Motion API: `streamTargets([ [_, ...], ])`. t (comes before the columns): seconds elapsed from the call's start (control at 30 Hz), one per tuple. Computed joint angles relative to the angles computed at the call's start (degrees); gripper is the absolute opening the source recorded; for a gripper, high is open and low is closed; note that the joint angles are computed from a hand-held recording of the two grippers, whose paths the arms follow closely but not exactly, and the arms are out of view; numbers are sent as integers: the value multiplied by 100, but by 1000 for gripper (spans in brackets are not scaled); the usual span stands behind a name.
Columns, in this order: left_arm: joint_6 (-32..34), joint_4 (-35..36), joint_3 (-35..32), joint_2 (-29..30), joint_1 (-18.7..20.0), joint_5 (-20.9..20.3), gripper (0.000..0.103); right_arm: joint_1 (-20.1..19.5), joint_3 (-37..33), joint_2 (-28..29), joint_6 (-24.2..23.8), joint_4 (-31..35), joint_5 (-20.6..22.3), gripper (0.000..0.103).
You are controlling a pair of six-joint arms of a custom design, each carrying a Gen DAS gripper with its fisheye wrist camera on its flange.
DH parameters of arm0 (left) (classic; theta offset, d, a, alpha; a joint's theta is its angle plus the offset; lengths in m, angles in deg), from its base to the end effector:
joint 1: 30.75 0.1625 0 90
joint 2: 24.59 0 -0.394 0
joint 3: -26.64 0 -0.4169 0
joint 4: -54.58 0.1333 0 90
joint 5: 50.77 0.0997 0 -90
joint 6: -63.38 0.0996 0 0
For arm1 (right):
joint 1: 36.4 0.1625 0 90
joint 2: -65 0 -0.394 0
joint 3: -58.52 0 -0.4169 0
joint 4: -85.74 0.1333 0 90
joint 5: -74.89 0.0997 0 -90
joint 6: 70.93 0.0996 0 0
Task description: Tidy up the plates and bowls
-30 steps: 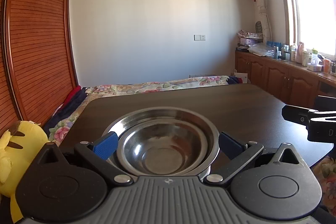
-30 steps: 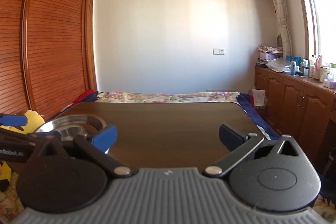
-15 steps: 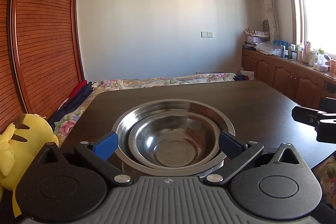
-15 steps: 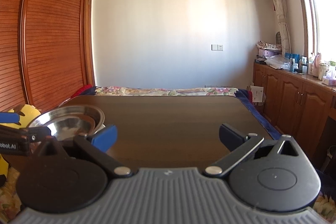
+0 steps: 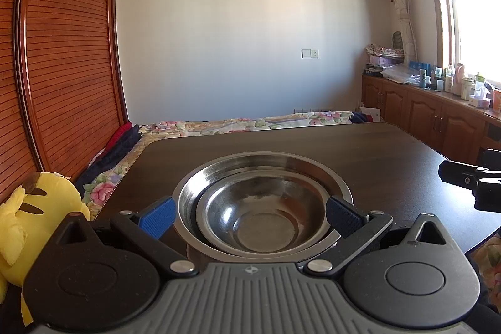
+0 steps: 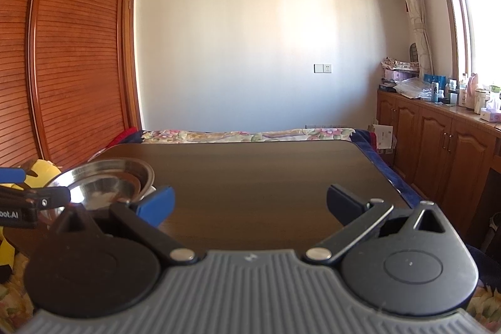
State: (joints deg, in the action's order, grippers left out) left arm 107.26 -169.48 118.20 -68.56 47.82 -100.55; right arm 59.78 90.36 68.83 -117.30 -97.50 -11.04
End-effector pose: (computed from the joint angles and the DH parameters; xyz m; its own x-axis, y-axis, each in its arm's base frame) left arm 0.0655 -0.6731 0.2231 -0.6231 -0.3044 -0.7205 0.6161 0.3765 -0.6919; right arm 0.2331 -0.8490 -0.0760 -0.6380 -0.5011 0.5847 -0.7530 0.2470 -0.6099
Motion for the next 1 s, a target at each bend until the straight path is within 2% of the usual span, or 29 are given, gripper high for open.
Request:
streamTargets([
  [1.0, -17, 49, 11, -23, -2, -2, 103, -24, -92, 33, 70, 36, -9, 103],
])
